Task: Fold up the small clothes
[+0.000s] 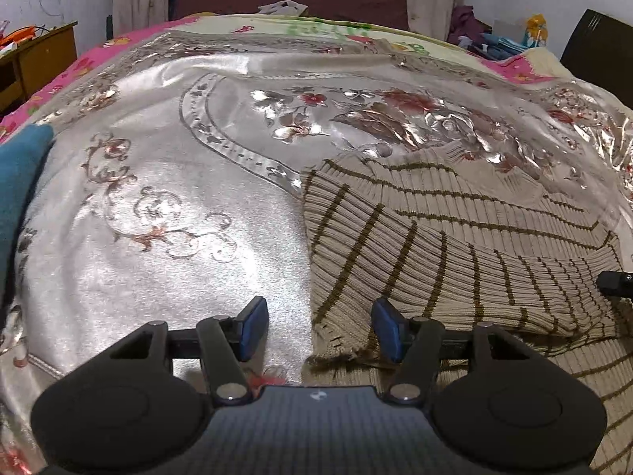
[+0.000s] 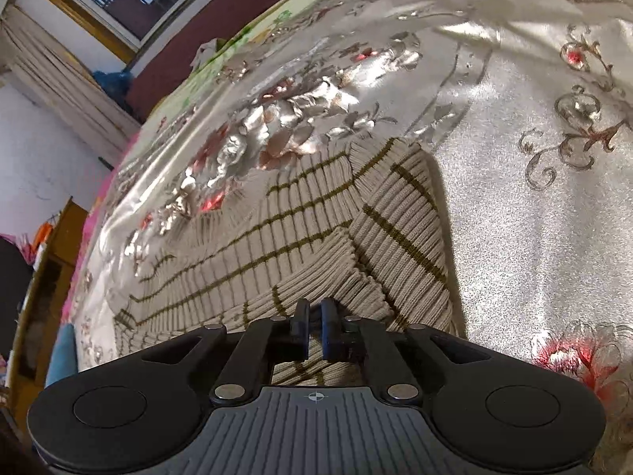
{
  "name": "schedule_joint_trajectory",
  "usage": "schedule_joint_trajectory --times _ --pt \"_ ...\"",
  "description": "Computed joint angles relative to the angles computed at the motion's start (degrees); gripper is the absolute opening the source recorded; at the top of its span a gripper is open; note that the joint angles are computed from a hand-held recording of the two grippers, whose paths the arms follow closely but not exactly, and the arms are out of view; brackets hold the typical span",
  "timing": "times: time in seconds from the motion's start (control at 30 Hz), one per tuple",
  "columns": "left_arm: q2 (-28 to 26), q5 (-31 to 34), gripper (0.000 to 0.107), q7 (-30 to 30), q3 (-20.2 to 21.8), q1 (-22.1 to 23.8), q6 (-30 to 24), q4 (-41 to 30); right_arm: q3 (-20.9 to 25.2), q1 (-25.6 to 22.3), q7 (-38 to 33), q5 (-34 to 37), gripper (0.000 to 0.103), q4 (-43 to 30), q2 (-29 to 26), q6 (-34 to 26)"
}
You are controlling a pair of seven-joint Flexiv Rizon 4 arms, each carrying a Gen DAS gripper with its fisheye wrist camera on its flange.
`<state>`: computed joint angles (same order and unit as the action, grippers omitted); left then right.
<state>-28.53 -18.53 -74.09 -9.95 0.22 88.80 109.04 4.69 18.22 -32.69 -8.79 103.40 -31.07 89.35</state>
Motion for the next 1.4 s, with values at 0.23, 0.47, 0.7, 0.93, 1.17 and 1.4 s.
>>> schedule_joint_trajectory --times 0.23,0.47,0.7,0.93,1.17,1.4 --pt "2.2 -0.8 0.063 0.6 -1.1 1.6 -0.6 3.0 -0.1 0.2 -0.8 -1.7 0.011 2.0 2.4 -4.3" --pt "8.7 -3.9 0.063 4.8 -4.8 5.2 -0.9 9.8 -1.6 2.0 -0.5 -4.0 0.017 7.3 8.0 -3.4" --pt "18.8 -13.7 0.063 13.0 -4.8 6.1 -8.3 20.1 6.1 -2.5 -3.3 1.8 0.019 14.4 15.1 -5.4" --pt "27.9 -18.0 0.063 17.1 0.9 2.9 -19.7 24.9 12.6 -4.7 -11.6 14.8 0.026 19.2 24.9 -13.2" --pt "29.9 -15.2 0.063 17.5 6.5 -1.3 -29.1 24.5 10.8 -0.2 -15.3 19.9 0.03 22.2 33.2 -25.2" --pt "28.3 -8.9 0.063 12.8 10.1 -4.2 -33.6 22.5 9.1 2.4 -17.0 22.8 0.036 22.0 33.3 -30.8"
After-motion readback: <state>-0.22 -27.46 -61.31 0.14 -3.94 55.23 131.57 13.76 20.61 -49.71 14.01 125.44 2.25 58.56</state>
